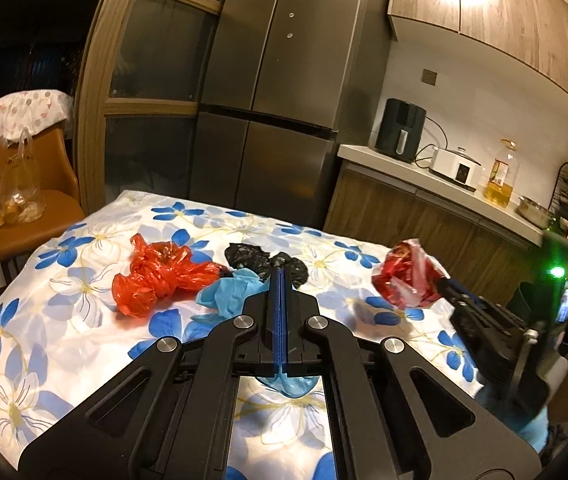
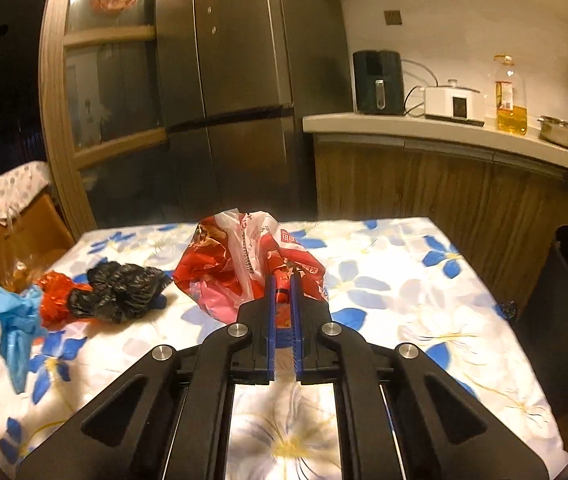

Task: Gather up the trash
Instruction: 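Grasp the blue glove with the left tool while the right tool grasps the red-and-white bag, then carry the blue glove and red-and-white bag with both tools over the black bin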

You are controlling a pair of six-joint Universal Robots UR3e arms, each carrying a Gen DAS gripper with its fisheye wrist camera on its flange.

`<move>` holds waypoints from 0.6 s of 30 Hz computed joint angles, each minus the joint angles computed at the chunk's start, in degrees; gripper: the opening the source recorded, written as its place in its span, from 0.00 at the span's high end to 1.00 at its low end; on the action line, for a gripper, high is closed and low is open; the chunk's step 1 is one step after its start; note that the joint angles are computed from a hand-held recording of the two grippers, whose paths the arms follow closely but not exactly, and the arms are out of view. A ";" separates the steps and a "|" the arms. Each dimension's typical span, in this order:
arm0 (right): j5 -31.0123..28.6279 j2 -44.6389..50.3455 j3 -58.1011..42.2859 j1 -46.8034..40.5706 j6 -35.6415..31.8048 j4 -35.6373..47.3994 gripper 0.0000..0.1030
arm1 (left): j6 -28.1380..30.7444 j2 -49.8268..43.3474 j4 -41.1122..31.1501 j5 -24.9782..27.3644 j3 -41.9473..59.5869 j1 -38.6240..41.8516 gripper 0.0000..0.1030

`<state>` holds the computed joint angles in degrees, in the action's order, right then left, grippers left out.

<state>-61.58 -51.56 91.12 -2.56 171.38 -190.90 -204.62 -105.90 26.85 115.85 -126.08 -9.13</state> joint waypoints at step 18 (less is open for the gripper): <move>11.82 -13.89 19.80 -17.73 -1.46 -10.15 0.93 | 1.18 -8.45 -8.07 4.71 17.61 -13.21 1.00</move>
<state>-49.76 -65.44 110.92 -20.30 169.92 -201.05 -203.44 -114.35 18.79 120.56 -108.47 -22.34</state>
